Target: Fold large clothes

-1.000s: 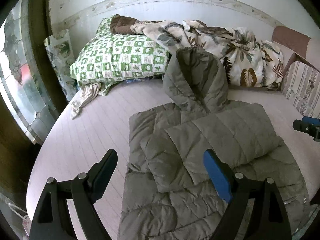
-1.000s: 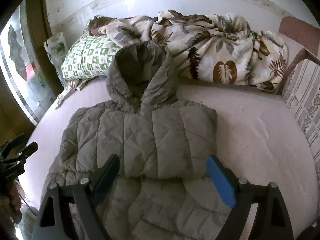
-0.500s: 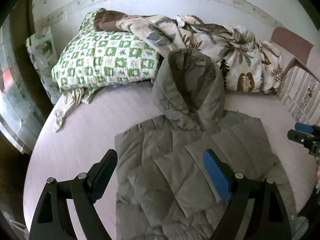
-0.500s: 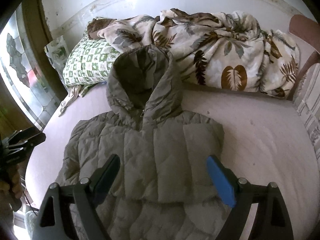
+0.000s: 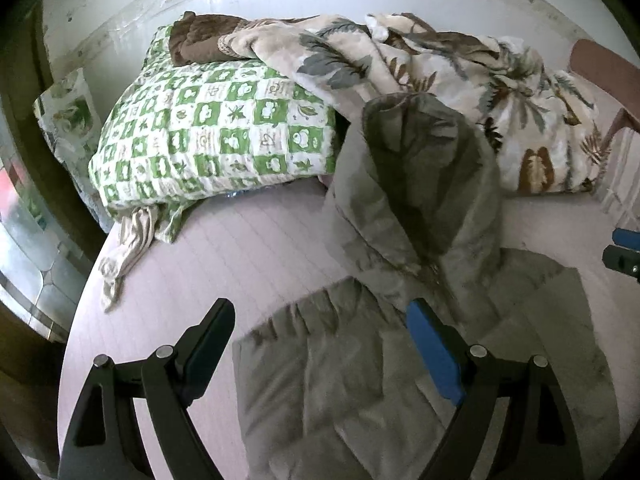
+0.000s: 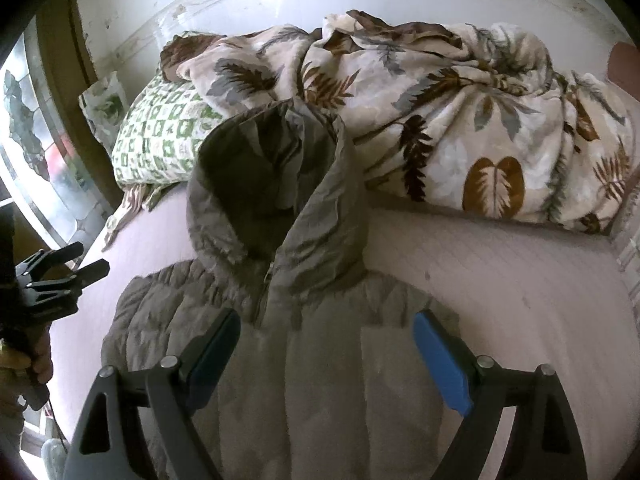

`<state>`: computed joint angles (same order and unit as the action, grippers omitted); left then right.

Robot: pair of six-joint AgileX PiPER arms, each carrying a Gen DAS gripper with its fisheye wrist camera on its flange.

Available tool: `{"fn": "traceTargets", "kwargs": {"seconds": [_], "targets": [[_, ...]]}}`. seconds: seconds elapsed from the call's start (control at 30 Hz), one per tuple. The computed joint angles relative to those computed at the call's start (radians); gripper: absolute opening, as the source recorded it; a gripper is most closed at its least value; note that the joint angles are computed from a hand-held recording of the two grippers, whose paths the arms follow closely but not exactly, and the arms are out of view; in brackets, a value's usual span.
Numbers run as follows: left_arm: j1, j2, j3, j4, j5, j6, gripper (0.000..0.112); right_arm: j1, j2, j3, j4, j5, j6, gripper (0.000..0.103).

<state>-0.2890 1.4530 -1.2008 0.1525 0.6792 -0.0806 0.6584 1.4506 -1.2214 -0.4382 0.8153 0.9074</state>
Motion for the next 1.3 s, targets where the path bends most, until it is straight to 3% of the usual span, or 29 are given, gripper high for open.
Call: {"fn": "traceTargets", "kwargs": {"seconds": [0.17,0.57,0.73,0.9,0.93,0.97,1.0,1.03,1.13,1.3], "targets": [[0.010,0.144,-0.133,-0.010,-0.007,0.016,0.088,-0.128,0.113,-0.099,0.115,-0.081,-0.151,0.090],[-0.021,0.476,-0.499,0.050,0.045,-0.034,0.088,-0.309,0.434,-0.440,0.309,-0.114,-0.379,0.090],[-0.022,0.615,-0.680,0.041,0.084,-0.010,0.088,-0.358,0.581,-0.618,0.349,-0.102,-0.413,0.090],[-0.027,0.739,-0.850,0.039,0.130,0.007,0.083,-0.374,0.739,-0.844,0.347,-0.019,-0.437,0.089],[-0.023,0.756,-0.874,0.017,0.137,0.020,0.065,-0.372,0.762,-0.875,0.336,-0.010,-0.437,0.083],[-0.016,0.777,-0.908,-0.024,0.163,0.047,0.034,-0.373,0.784,-0.905,0.350,0.001,-0.455,0.076],[-0.005,0.804,-0.953,-0.080,0.205,0.083,0.022,-0.374,0.803,-0.933,0.371,0.016,-0.477,0.049],[-0.001,0.808,-0.958,-0.106,0.216,0.096,0.018,-0.372,0.817,-0.954,0.373,0.031,-0.484,0.028],[0.007,0.718,-0.807,-0.159,0.112,0.156,0.013,-0.347,0.787,-0.906,0.331,0.009,-0.480,0.020],[0.050,0.536,-0.579,-0.316,0.031,0.293,0.012,-0.310,0.614,-0.672,0.308,-0.096,-0.477,0.016]]}}
